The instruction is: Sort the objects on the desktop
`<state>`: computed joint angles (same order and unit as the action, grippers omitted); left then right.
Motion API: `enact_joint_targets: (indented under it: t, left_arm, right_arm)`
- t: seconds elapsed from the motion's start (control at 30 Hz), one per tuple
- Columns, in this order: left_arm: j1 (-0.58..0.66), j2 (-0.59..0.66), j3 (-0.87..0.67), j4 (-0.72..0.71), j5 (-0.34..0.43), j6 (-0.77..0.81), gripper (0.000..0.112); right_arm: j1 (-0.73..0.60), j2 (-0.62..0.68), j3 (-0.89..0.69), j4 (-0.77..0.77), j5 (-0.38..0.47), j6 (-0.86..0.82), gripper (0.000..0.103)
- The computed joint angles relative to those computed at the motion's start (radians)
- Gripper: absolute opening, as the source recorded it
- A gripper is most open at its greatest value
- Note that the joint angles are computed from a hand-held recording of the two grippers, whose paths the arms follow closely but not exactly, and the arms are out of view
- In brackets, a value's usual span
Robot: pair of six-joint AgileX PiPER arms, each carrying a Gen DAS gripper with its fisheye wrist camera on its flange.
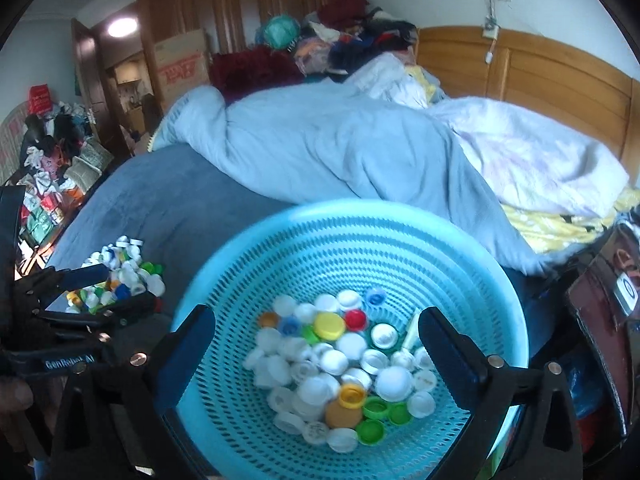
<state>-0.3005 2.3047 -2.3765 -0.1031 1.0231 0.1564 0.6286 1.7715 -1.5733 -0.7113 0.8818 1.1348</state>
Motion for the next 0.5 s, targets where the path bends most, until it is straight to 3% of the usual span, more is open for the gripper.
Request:
enact_joint_targets:
  t: [0.27, 0.5]
  left_arm:
    - [0.19, -0.206, 0.408, 0.021, -0.251, -0.058, 0.092]
    - [0.377, -0.29, 0.659, 0.083, -0.381, -0.115, 0.092]
  right_arm:
    - [0.085, 0.186, -0.27, 0.088, 0.031, -0.153, 0.103]
    - [0.167, 0.514, -0.765, 0.288, 0.124, -0.424, 0.103]
